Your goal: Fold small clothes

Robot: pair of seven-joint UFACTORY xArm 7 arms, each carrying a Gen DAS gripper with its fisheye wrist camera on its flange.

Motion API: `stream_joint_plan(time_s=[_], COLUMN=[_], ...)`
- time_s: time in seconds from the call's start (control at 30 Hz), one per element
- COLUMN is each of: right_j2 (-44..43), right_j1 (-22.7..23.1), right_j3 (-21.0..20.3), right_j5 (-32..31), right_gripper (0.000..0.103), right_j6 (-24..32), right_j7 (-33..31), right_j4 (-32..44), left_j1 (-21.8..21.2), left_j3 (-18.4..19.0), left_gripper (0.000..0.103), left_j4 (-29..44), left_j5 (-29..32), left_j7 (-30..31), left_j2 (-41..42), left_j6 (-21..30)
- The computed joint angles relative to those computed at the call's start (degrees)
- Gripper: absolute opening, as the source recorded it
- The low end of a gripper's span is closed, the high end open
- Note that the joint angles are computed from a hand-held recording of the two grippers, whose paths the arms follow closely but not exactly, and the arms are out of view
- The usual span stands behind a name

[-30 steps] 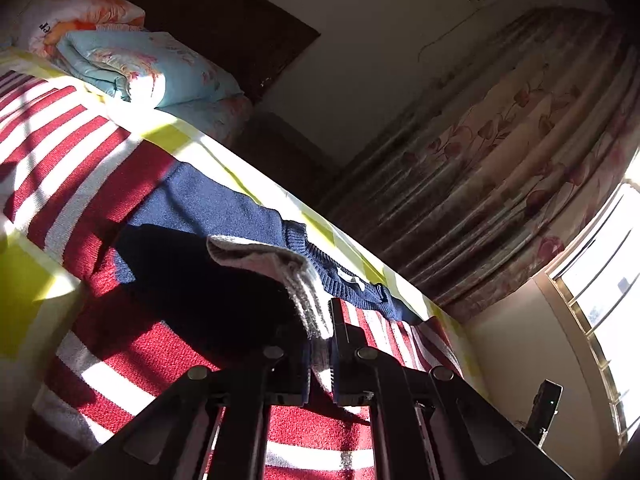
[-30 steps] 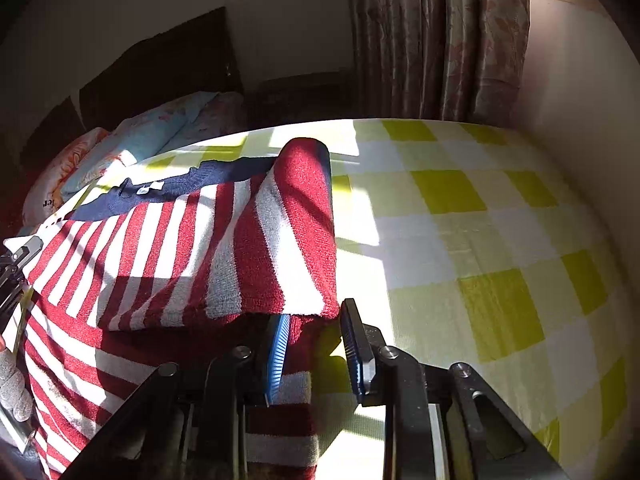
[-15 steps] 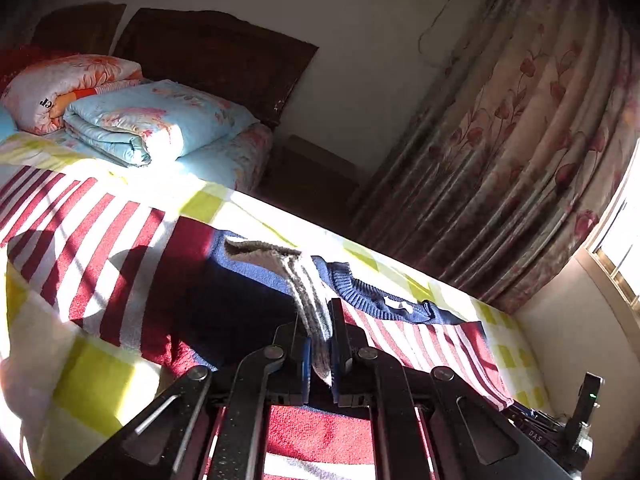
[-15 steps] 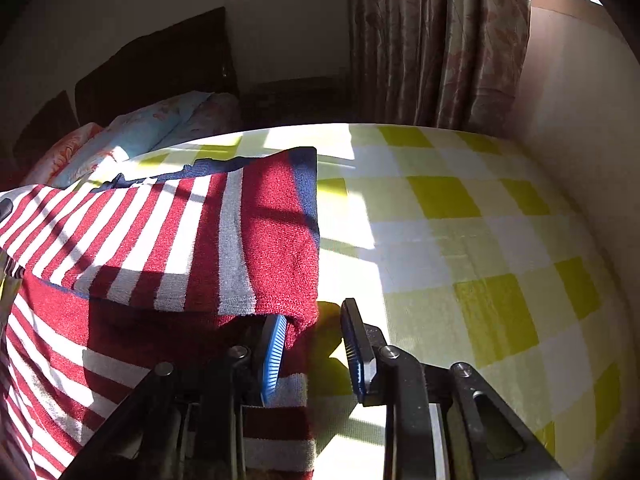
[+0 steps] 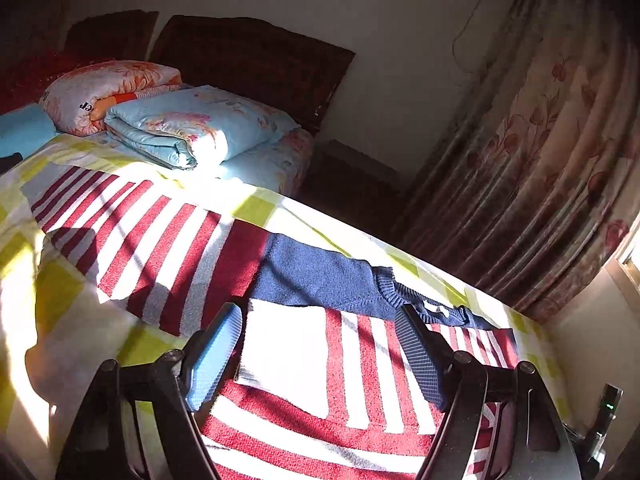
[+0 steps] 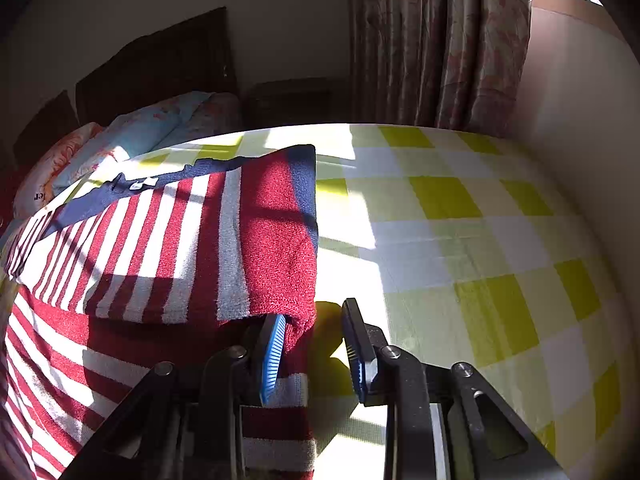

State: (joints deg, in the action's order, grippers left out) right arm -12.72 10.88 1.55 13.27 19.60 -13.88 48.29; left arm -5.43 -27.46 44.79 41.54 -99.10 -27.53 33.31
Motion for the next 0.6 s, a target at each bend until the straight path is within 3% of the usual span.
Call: stream_joint_plan(time_s=[0.1,0.2,0.33,0.4,0.5,0.6], right_j2=[0.1,0.0,0.1,0.0,-0.1,0.0], right_j1=[0.0,0.0,0.4,0.9,1.4,2.6], right_j3=[0.0,0.0,-0.4,-1.0,-1.7,-3.2], right_j5=[0.0,-0.1,0.9,2.7,5.2,10.1], right_gripper=[0.028,0.028,0.028,0.028,0.028,0.028], right_j6=[0.0,-0.1,0.1,0.1,0.3,0.9], right_j7=[0.0,0.1,-0.6,-1.7,-3.2,-6.4], right_j4=[0.0,0.0,0.1,0.1,0.1,0.4], left_j1=[-2.6,-5.8,-9.5,-11.1,-11.8,-13.3], left_j3=[0.3,3.5,5.1,5.1,5.0,4.5], left_gripper=[0.103,0.103,0.103,0.103,0.103,0.103], left_j4=[3.5,3.3,6.3,7.5,7.9,10.8], left_j5=[-1.5,-4.1,-5.1,-5.6,-2.3,-0.6], left_j7=[6.2,8.5,13.1,12.7,10.4,12.2], left_j2=[6.3,10.2,12.1,12.1,11.5,16.3], left_j6=[3.1,1.7,7.5,10.7,8.3,10.5])
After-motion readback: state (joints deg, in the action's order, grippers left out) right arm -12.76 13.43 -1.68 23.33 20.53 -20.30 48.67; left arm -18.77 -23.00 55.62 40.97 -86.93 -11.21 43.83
